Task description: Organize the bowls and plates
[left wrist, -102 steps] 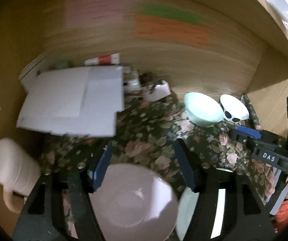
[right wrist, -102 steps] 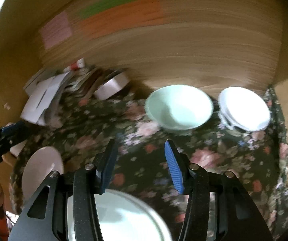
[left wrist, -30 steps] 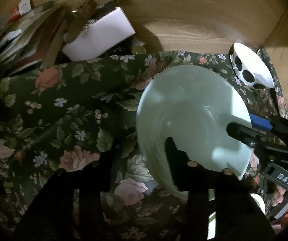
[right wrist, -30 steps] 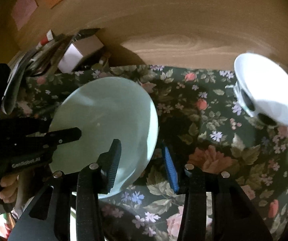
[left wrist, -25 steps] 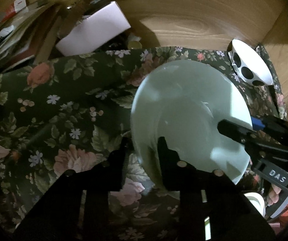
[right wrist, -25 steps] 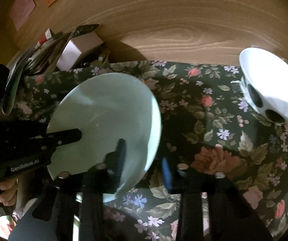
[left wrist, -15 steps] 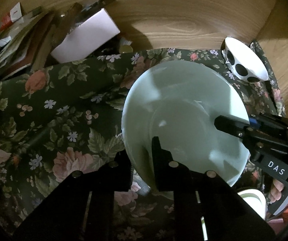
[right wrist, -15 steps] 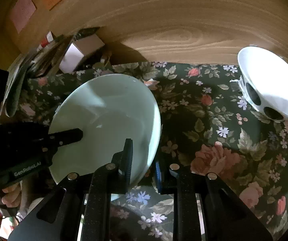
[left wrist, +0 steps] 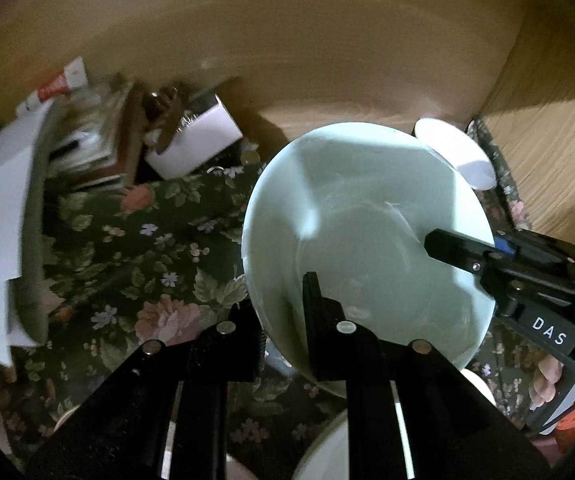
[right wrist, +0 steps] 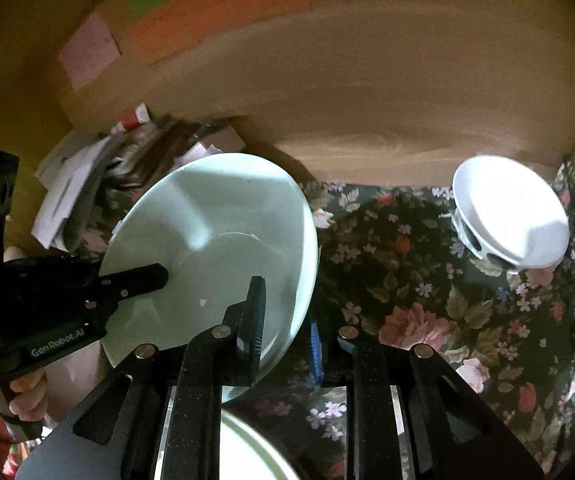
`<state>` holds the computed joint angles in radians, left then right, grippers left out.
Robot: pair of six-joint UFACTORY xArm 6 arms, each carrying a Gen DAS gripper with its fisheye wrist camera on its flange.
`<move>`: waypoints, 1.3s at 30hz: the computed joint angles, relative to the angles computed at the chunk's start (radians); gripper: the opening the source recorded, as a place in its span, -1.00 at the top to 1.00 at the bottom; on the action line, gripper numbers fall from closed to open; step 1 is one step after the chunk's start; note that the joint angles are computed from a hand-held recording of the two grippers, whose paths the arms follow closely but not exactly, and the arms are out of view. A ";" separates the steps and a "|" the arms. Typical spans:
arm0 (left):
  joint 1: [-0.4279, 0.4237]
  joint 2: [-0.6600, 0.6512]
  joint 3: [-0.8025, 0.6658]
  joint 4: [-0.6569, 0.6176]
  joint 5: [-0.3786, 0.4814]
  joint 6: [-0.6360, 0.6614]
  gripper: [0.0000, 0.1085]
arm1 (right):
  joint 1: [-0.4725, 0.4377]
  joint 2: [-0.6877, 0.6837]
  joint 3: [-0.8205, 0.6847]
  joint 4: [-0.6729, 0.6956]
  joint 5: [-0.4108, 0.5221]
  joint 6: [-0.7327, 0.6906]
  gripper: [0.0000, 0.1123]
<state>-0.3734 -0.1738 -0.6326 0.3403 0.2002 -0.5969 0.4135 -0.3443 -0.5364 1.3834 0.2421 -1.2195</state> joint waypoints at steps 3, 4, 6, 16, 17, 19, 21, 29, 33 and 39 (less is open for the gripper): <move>0.002 -0.060 0.037 0.019 0.004 -0.020 0.71 | 0.020 -0.044 0.025 -0.021 -0.017 0.026 0.69; 0.002 -0.072 0.043 0.023 0.006 -0.025 0.71 | 0.030 -0.062 0.036 -0.032 -0.025 0.039 0.69; 0.004 -0.119 0.076 0.036 0.008 -0.039 0.71 | 0.048 -0.079 0.047 -0.031 -0.041 0.043 0.69; -0.001 -0.281 0.173 0.092 0.046 -0.114 0.71 | 0.153 -0.176 0.124 -0.147 -0.125 0.186 0.69; -0.001 -0.294 0.182 0.103 0.050 -0.127 0.71 | 0.164 -0.186 0.131 -0.160 -0.131 0.203 0.69; -0.003 -0.322 0.201 0.113 0.056 -0.144 0.71 | 0.179 -0.199 0.141 -0.180 -0.137 0.229 0.69; 0.000 -0.367 0.233 0.102 0.064 -0.141 0.71 | 0.200 -0.207 0.150 -0.181 -0.149 0.237 0.69; 0.008 -0.534 0.342 0.088 0.122 -0.150 0.71 | 0.296 -0.236 0.189 -0.225 -0.189 0.312 0.69; 0.016 -0.621 0.398 0.065 0.155 -0.143 0.71 | 0.348 -0.239 0.200 -0.227 -0.205 0.333 0.69; 0.028 -0.774 0.487 0.038 0.226 -0.135 0.71 | 0.422 -0.222 0.196 -0.192 -0.226 0.321 0.69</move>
